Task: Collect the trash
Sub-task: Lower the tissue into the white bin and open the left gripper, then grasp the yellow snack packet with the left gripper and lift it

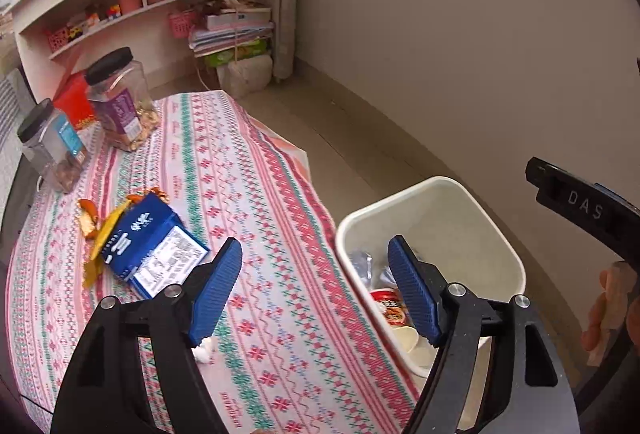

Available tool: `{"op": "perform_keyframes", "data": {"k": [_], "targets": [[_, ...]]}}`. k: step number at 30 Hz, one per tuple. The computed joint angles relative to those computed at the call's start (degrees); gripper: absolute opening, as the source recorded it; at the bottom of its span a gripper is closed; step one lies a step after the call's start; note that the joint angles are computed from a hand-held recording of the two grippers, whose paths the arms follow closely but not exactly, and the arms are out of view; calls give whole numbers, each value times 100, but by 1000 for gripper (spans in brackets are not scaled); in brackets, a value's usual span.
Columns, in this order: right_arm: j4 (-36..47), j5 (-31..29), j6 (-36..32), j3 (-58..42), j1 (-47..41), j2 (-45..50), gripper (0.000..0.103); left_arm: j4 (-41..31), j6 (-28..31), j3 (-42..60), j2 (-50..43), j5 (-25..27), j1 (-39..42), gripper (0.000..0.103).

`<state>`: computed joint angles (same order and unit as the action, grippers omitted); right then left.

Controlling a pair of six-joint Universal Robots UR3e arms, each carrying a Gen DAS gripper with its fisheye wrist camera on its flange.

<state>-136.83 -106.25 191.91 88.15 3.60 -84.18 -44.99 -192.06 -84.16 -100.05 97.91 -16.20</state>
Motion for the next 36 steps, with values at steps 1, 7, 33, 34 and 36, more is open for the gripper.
{"op": "perform_keyframes", "data": {"k": [1, 7, 33, 34, 36], "targets": [[26, -58, -3, -74, 112, 69, 96, -3, 56, -91, 85, 100, 55, 76], [167, -428, -19, -574, 798, 529, 96, 226, 451, -854, 590, 438, 601, 76], [1170, -599, 97, -3015, 2216, 2427, 96, -1425, 609, 247, -818, -1359, 3641, 75], [1199, -598, 78, -3059, 2233, 2467, 96, -1462, 579, 203, -832, -1452, 3706, 74], [1253, -592, 51, -3129, 2259, 2531, 96, -1379, 528, -29, -723, -1811, 3918, 74]]}}
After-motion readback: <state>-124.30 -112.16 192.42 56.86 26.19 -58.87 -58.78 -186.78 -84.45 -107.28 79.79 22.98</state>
